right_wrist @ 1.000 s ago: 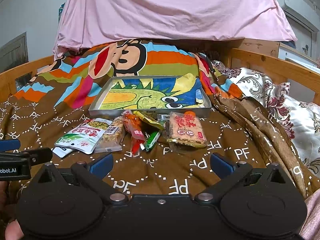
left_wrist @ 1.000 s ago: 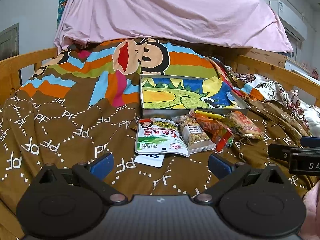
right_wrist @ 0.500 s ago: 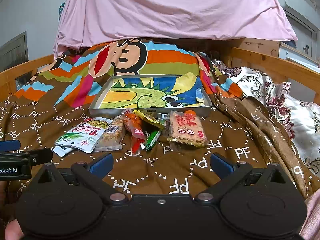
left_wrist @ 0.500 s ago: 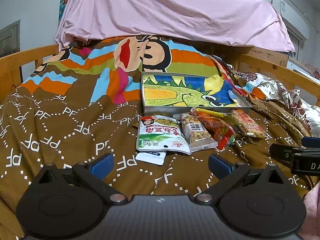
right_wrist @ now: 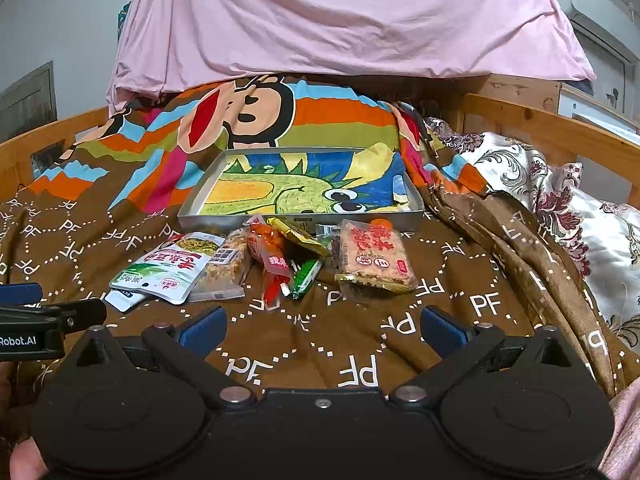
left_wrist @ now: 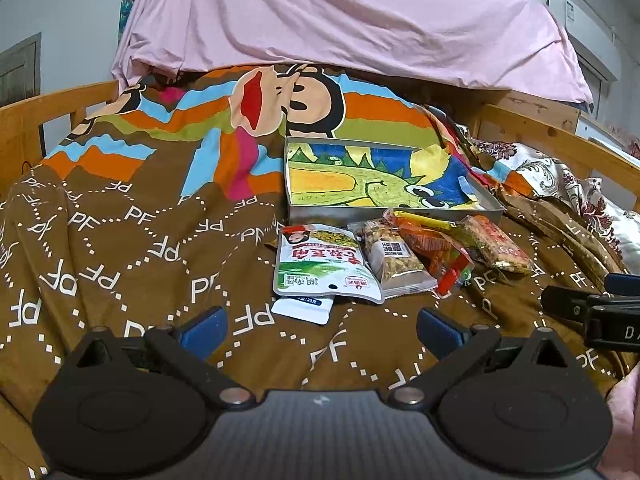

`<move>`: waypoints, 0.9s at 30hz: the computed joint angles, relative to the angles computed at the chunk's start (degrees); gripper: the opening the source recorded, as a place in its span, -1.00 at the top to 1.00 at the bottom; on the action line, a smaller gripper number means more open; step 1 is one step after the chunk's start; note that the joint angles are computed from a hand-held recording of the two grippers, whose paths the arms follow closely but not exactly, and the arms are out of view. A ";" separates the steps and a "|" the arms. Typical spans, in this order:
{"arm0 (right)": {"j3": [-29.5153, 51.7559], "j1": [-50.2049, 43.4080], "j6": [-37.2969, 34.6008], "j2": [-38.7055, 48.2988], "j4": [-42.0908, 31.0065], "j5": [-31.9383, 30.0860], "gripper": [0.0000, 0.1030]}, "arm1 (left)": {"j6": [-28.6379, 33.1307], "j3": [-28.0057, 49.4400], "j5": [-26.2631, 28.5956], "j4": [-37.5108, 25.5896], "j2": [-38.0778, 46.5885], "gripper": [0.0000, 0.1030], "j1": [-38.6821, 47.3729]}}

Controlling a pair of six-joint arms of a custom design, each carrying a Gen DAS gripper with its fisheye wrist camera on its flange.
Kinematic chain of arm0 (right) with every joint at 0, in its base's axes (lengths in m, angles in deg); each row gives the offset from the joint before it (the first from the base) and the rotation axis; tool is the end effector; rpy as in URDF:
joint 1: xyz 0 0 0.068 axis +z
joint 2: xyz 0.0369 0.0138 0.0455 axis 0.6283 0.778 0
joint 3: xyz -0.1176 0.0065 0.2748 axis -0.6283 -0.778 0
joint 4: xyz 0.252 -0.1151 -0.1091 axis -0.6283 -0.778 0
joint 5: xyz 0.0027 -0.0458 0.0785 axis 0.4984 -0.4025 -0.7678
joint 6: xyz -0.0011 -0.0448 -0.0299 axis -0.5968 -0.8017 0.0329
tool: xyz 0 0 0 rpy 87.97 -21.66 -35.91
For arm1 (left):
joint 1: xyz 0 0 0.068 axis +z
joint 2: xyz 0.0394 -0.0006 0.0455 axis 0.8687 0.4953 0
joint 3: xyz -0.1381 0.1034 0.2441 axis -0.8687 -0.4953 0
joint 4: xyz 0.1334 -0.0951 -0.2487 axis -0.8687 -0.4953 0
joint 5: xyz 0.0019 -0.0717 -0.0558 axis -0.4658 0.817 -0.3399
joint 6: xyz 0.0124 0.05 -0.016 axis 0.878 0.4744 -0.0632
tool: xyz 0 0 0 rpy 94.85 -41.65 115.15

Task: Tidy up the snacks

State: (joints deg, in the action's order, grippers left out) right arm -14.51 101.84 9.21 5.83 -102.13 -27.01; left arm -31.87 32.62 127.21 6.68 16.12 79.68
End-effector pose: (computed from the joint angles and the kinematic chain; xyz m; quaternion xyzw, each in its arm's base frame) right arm 0.1087 0.1448 0.1100 0.1681 0.8481 -0.1014 0.4920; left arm 0.2132 0.0503 0.1220 0.2073 0.8559 -0.1537 0.4482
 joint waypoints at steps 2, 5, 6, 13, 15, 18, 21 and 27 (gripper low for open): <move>0.00 -0.09 -0.16 -0.12 0.00 -0.03 -0.99 | -0.04 -0.01 -0.20 0.11 0.13 -0.99 -0.06; -0.06 -0.03 -0.11 0.13 0.25 -0.07 -0.99 | -0.17 0.00 -0.36 0.23 0.21 -0.99 -0.15; -0.06 -0.03 -0.11 0.13 0.25 -0.07 -0.99 | -0.17 0.04 -0.41 0.20 0.27 -0.99 -0.17; -0.23 0.08 -0.65 0.41 1.23 -0.63 -0.99 | -0.19 0.24 -0.62 0.40 0.58 -0.99 -0.14; -0.77 -1.05 -3.73 -1.34 2.87 -1.80 -0.99 | -0.10 0.50 -0.96 0.32 0.84 -0.99 -0.22; -1.68 -2.96 -8.29 -4.39 5.38 -3.43 -0.99 | -0.24 1.41 -0.92 -0.75 1.21 -0.99 -0.07; -4.05 -5.43 -15.20 -8.34 11.31 -5.25 -0.99 | -1.36 2.47 -0.79 -0.91 1.70 -0.99 -0.07; -7.54 -12.71 -30.75 -11.01 25.62 -10.43 -0.99 | -3.95 4.49 -2.24 1.43 3.89 -0.99 -1.59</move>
State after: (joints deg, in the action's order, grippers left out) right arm -22.05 89.13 -21.54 -5.18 -76.51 -37.44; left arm -35.82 37.11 124.98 8.11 20.02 78.09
